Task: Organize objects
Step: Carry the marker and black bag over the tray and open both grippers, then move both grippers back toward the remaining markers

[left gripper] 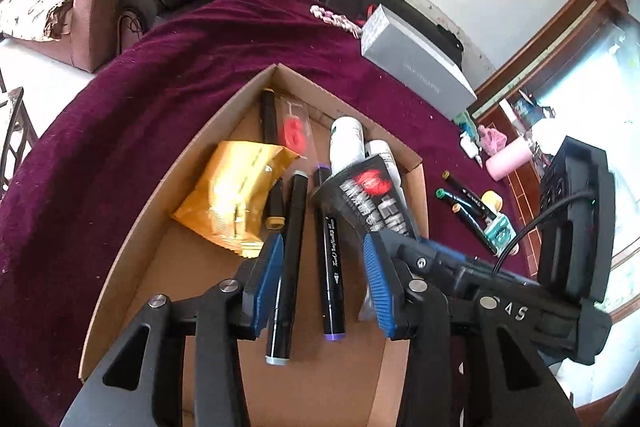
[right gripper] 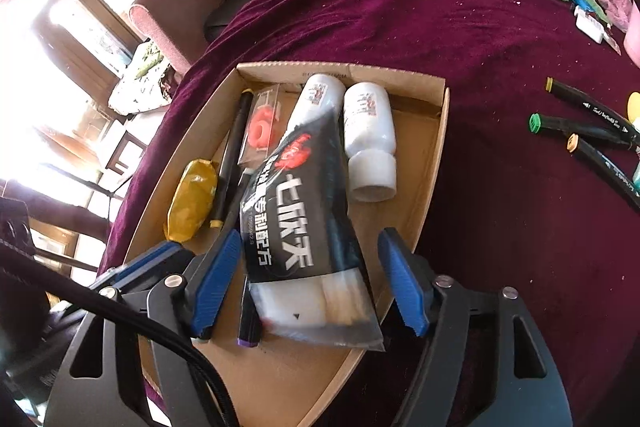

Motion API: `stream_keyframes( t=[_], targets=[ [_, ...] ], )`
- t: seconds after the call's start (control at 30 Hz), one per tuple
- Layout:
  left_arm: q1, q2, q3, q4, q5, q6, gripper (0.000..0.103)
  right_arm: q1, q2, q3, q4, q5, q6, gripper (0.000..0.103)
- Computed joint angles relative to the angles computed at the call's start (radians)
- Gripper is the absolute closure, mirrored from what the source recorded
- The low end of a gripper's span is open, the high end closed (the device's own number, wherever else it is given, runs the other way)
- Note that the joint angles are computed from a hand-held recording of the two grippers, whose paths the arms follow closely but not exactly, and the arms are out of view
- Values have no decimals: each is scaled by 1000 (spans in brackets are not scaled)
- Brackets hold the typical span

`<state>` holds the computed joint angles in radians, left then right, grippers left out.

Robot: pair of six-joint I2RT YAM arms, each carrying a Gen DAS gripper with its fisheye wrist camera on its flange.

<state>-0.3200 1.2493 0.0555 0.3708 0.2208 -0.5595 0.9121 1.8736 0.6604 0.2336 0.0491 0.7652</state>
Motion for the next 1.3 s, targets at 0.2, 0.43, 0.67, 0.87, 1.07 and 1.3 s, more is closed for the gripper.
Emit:
stream_keyframes(
  t=[0.2, 0.43, 0.67, 0.87, 1.07, 1.3],
  targets=[
    [14, -104, -34, -64, -13, -12, 66, 28, -30, -33, 16, 0, 5, 31],
    [-66, -287, -54, -212, -94, -72, 65, 93, -134, -96, 7, 99, 2, 31],
    [-344, -459, -17, -405, -302, -215, 60, 163, -244, -177, -23, 249, 1, 32],
    [-600, -328, 82, -410, -474, -334, 60, 213, -410, -297, -77, 398, 38, 30],
    [-744, -89, 217, -346, -527, -375, 60, 197, -622, -437, -150, 478, 71, 25],
    [-800, 155, 379, -302, -493, -345, 60, 52, -871, -579, -222, 438, 18, 25]
  ],
)
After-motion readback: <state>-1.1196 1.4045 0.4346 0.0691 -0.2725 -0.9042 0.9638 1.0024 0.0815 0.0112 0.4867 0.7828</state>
